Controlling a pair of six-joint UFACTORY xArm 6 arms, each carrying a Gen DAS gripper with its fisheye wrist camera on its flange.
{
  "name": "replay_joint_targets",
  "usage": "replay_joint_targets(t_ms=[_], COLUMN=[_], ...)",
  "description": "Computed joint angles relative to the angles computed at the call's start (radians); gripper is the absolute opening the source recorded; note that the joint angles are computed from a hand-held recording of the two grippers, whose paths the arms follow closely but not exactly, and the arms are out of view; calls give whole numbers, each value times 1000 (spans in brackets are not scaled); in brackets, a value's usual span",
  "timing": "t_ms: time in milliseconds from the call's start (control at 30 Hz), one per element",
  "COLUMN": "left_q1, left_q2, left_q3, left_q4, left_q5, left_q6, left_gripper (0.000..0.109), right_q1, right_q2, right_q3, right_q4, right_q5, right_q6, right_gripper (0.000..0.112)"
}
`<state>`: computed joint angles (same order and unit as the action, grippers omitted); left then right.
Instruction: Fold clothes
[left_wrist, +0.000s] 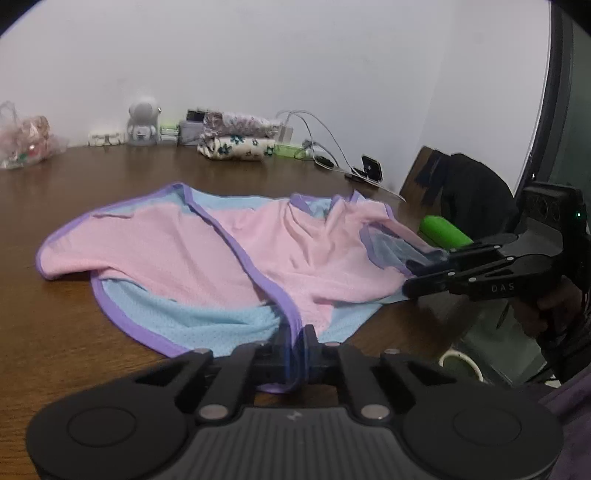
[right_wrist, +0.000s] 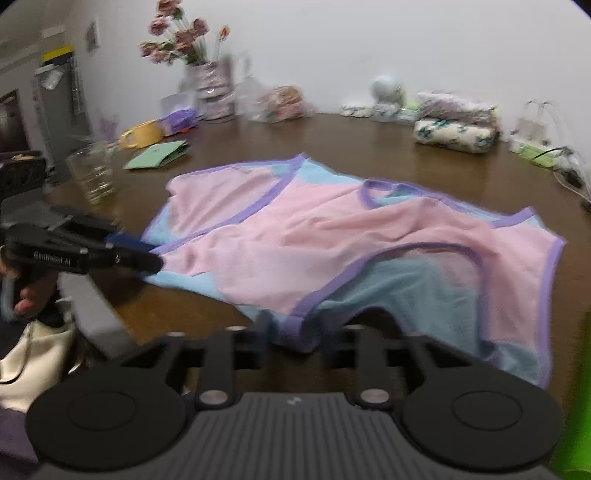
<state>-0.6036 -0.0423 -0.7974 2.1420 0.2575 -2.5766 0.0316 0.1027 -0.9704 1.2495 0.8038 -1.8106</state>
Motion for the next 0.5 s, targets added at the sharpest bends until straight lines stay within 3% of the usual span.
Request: replay_joint_targets(t_ms=[100,167,233,267,333,400,500], left_q1=[-6,-22,-41,-54,-79,-85,-62], left_q2=[-40,-78,-113,-129,-145,-136,-101], left_q3=[30,60,93,112,134,128,93], left_q4=[-99,-120,-125,-161,-262,-318,-338], left_q5=[-11,10,64,108,204,256,250], left_q6=[93,108,100,118,173,203,251], left_gripper=[3,11,46,53,55,55,53], right_q1=[-19,-41,-67,-70,-38,21,165], right_q2=[-24,-56,-77,-82,-85,-74,27], right_q3=[6,21,15,3,-27,-67,-210], right_q4=[-58,-82,-80,-79,-44,-10,-32], right_q5=[-2,6,37,58,74,64,4], right_q6=[45,39,42,37,9,-14,32], right_gripper=[9,10,17,34,60,60,60])
